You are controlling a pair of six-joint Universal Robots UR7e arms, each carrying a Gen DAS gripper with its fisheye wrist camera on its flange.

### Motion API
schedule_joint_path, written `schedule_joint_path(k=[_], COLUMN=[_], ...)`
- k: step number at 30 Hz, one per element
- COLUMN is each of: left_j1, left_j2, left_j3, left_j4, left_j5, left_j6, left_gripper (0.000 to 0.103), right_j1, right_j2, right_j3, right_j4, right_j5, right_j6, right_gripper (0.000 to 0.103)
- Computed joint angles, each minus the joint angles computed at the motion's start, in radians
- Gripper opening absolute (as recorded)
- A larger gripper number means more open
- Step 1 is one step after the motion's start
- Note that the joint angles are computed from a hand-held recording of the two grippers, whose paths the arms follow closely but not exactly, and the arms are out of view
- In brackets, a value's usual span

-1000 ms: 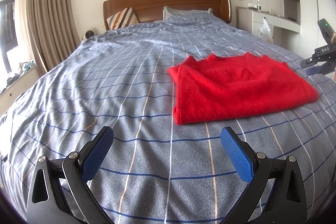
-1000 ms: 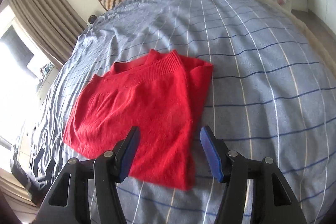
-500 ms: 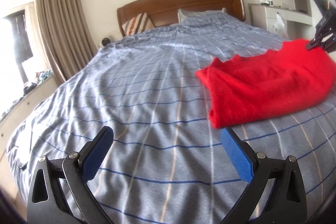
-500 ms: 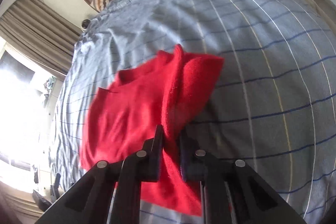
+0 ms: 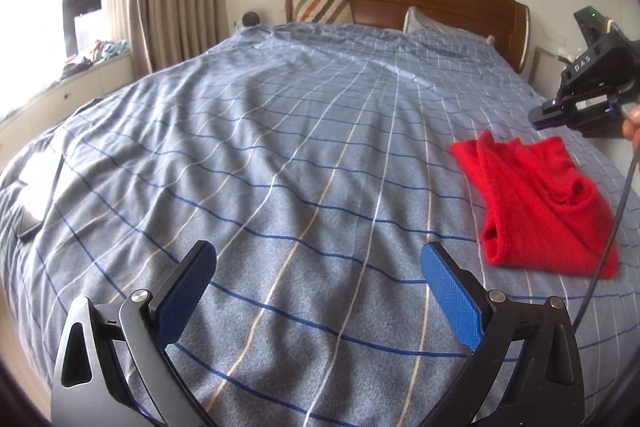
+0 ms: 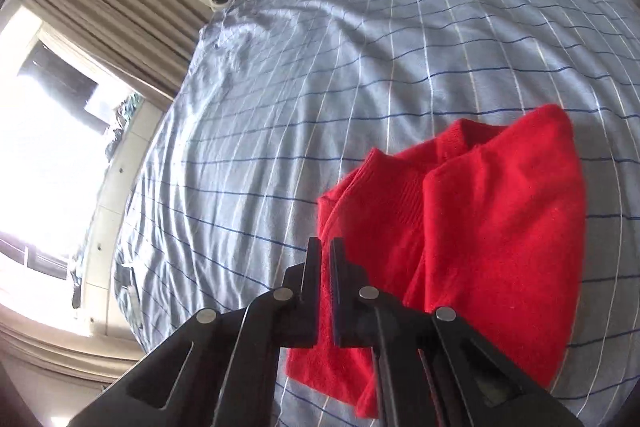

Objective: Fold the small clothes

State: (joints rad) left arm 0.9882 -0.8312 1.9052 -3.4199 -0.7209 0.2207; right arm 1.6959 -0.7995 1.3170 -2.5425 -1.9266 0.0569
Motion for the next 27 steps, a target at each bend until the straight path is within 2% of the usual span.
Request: schedule_joint_path(k=[2,4,5,6,8,12,13,14,15,16,18,22,24,27], left_j1=[0.006,0.012,0.015,0.018,0.022,0.023,0.025,0.026,0.029,0.030,0.032,0.033,0.031,0.031], left_j2=[-0.008,-0.021,-0.028,-0.033,-0.040,-0.036,-0.035,-0.035,-0.036,-0.037,-0.037,-0.036,-0.035,-0.037], left_j3=[-0.002,-0.005,-0.005,-0.006,-0.007,-0.008,-0.009,-0.010,-0.011,-0.012,-0.013,-0.016,-0.017,-0.017], left_j4=[0.023,0.055,0.066,0.076,0.103,0.115,0.115,0.119,0.124,0.130,0.133,0.138,0.140,0.135], left_j5=[-0.001,-0.021,-0.037,-0.051,-0.071,-0.061,-0.059,-0.058,-0.059,-0.062,-0.065,-0.073,-0.073,-0.077], left_j6=[-0.027,-0.064,-0.082,-0.097,-0.121,-0.128,-0.130,-0.136,-0.143,-0.149,-0.152,-0.147,-0.142,-0.139], left_gripper=[0.102,0.102,0.102,0.102,0.102,0.102,0.102,0.102,0.102,0.102,0.102,0.102,0.102,0.102], right_j1=[0.023,0.042,0.052,0.058,0.058,0.054,0.053,0.050,0.048,0.047,0.047,0.044,0.040,0.034], right_j2=[0.022,0.029,0.036,0.040,0.052,0.094,0.115,0.135,0.147,0.154,0.152,0.120,0.095,0.048], right_j3=[-0.025,-0.032,-0.038,-0.040,-0.060,-0.098,-0.121,-0.143,-0.157,-0.161,-0.151,-0.129,-0.114,-0.088], right_j4=[0.029,0.039,0.050,0.059,0.138,0.260,0.310,0.367,0.407,0.427,0.420,0.420,0.392,0.305], right_j5=[-0.081,-0.201,-0.287,-0.354,-0.409,-0.474,-0.513,-0.561,-0.589,-0.615,-0.643,-0.620,-0.578,-0.456], right_j6=[-0.064,-0.133,-0.156,-0.177,-0.188,-0.128,-0.090,-0.044,-0.017,-0.006,0.006,-0.003,-0.007,0.002], right_gripper=[0.006,0.034,0.065,0.071,0.071,0.067,0.062,0.050,0.044,0.044,0.035,0.014,0.010,0.009])
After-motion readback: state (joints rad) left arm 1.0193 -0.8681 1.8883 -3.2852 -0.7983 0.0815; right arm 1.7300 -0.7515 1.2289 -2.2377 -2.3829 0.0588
